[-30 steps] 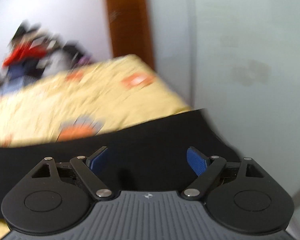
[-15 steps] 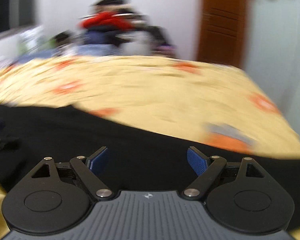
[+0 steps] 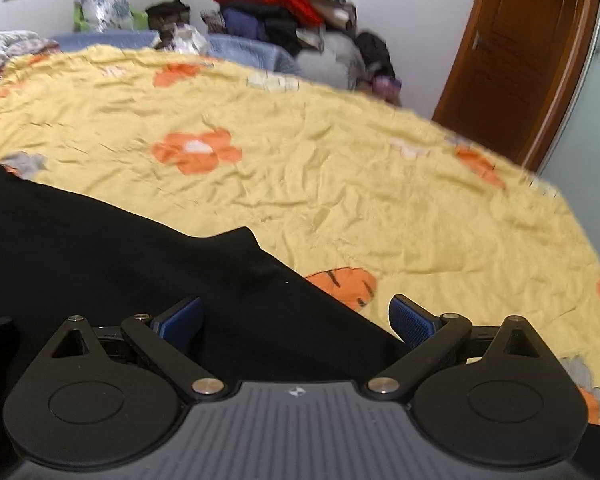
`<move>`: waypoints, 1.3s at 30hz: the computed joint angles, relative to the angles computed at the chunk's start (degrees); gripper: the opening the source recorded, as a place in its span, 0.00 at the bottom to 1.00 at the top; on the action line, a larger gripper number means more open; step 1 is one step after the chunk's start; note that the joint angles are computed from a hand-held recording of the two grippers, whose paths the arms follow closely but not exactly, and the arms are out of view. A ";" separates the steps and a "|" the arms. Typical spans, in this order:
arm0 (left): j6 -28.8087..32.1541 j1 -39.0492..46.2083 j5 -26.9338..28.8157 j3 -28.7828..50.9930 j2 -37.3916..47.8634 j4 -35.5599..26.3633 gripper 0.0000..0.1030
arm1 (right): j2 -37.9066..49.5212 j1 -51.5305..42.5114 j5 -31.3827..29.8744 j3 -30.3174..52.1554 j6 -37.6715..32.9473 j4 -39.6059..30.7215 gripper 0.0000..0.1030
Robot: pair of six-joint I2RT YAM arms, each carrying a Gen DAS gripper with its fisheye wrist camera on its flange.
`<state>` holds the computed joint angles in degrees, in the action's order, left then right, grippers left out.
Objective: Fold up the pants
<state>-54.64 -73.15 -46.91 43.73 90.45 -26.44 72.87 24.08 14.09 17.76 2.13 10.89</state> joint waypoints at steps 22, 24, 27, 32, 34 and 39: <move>-6.12 -0.08 3.72 5.06 1.28 -1.53 0.95 | 11.37 -8.19 -5.43 3.82 0.54 7.72 1.00; -6.29 0.09 4.11 6.62 2.41 -1.95 0.95 | 13.90 -9.20 -6.10 6.48 1.33 7.38 1.00; -5.94 -0.09 3.57 9.72 4.80 -3.39 0.95 | 9.36 -11.06 -7.77 5.65 3.40 4.95 1.00; -4.39 -0.62 3.56 13.23 7.93 -3.73 0.95 | -9.33 -18.70 -13.05 -3.01 -0.26 -2.23 1.00; -4.24 -0.98 3.41 14.54 9.24 -4.12 0.95 | -15.09 -23.79 -16.89 -5.07 -2.82 -6.75 1.00; -3.50 -1.15 3.88 17.36 11.91 -5.29 0.96 | -23.24 -36.07 -25.72 -7.46 -6.65 -14.21 1.00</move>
<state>-58.14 -74.30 -43.03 61.09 102.36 -31.73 49.63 -11.99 -11.63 10.30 -4.52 -3.32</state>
